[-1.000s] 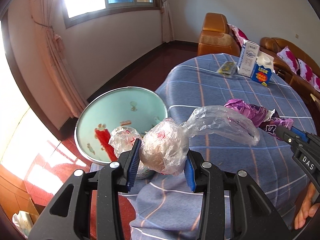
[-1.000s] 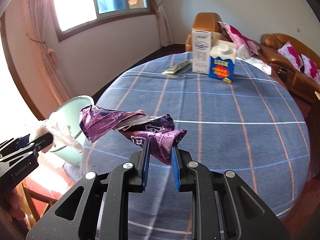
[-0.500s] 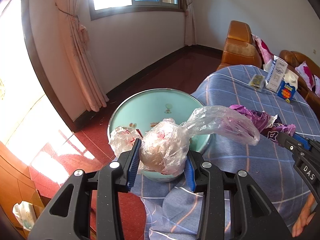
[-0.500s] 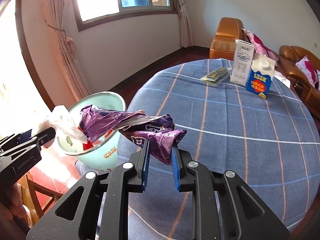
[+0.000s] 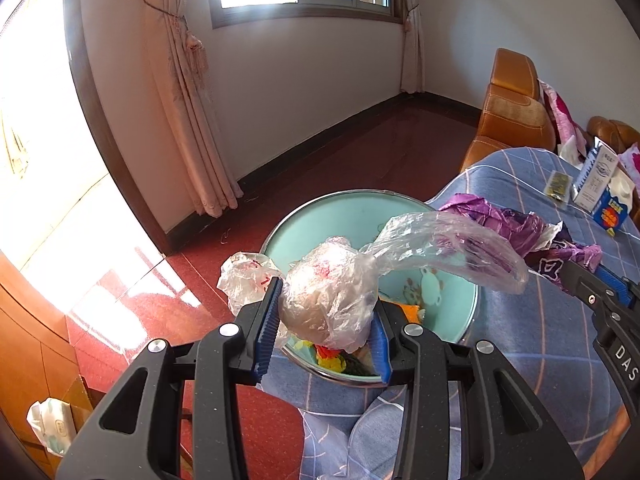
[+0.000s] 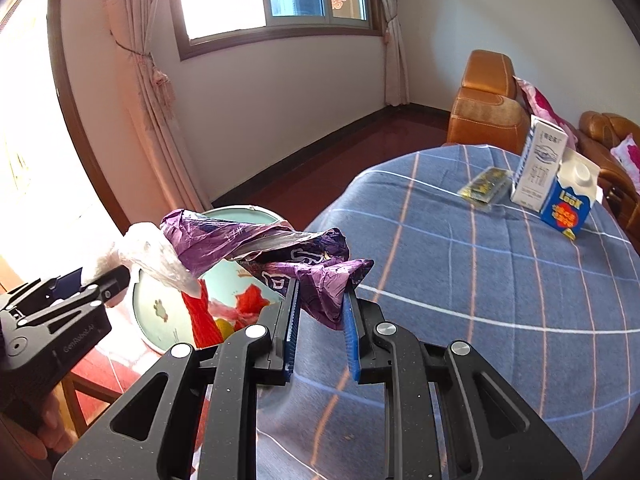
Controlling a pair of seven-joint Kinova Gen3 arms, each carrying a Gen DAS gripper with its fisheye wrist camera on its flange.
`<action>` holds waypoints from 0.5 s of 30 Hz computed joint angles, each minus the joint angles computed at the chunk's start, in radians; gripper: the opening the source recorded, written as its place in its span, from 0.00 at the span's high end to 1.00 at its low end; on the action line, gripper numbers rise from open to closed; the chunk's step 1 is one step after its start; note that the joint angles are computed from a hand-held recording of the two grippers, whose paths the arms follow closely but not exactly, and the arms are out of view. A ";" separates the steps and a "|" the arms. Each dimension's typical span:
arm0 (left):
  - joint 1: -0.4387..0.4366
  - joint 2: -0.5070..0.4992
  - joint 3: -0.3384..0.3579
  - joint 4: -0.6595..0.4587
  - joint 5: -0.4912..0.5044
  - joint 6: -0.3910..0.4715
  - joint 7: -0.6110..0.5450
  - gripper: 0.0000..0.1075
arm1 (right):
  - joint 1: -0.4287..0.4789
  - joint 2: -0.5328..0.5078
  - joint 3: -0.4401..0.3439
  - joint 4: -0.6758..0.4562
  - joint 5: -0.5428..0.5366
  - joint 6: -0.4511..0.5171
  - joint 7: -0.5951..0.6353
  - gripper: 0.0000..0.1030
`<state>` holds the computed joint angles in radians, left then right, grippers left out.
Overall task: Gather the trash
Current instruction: 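Carry the clear plastic bag and purple wrapper over the teal bin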
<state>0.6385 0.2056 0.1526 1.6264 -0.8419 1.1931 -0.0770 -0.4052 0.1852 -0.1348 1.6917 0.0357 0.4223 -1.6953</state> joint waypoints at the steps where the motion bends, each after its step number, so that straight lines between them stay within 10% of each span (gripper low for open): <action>1: -0.006 0.004 -0.003 -0.003 0.003 -0.003 -0.005 0.64 | -0.008 0.008 0.002 -0.009 0.008 0.000 -0.008 0.80; 15: -0.071 0.079 -0.055 -0.047 0.078 -0.039 -0.075 0.64 | -0.108 0.115 0.058 -0.124 0.135 0.034 -0.144 0.80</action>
<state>0.5679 0.2849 0.0977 1.5795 -0.7641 1.1545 -0.1523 -0.5136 0.3000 -0.0768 1.5675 0.1708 0.4564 -1.8393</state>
